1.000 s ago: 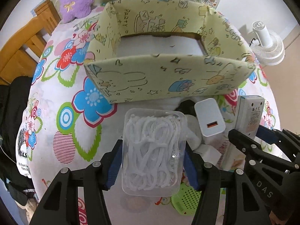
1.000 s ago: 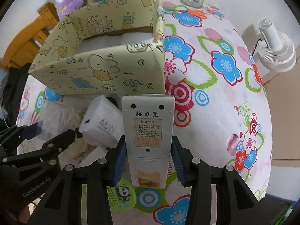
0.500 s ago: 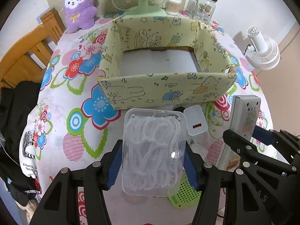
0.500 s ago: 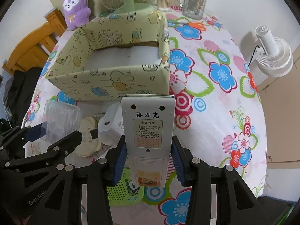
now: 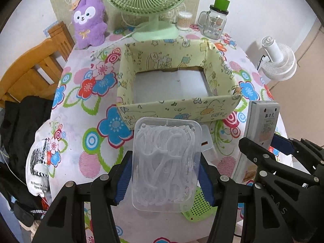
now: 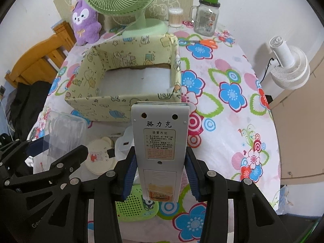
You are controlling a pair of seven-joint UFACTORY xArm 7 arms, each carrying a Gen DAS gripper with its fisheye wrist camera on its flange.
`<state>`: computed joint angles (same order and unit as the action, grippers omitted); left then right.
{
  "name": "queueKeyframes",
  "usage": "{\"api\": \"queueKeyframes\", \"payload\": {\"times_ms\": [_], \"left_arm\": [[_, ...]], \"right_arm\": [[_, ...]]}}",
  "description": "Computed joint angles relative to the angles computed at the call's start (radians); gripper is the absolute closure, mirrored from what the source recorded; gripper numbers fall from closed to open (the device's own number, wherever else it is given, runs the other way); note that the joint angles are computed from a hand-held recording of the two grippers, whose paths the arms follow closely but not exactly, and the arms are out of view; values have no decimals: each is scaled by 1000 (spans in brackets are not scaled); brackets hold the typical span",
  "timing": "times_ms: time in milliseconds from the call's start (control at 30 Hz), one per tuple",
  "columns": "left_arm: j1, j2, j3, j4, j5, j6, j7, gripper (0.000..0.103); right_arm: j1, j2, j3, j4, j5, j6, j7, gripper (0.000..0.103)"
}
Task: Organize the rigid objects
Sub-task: 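Carry the floss case with the left tool while the right tool carries the device into the box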
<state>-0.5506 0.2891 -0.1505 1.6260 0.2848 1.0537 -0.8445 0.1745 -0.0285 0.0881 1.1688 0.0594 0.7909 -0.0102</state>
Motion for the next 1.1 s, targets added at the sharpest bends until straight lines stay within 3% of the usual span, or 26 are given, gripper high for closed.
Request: {"api": "queueKeyframes", "payload": {"times_ms": [700,1100], "left_arm": [[44,-37,3,-17,-4,-71,69,42],[25,59,37,138,25,-9,18,42]], "right_arm": [[26,7,19,72,-108,8,146,55],[15,132,8,238,-27,47,19,55]]}}
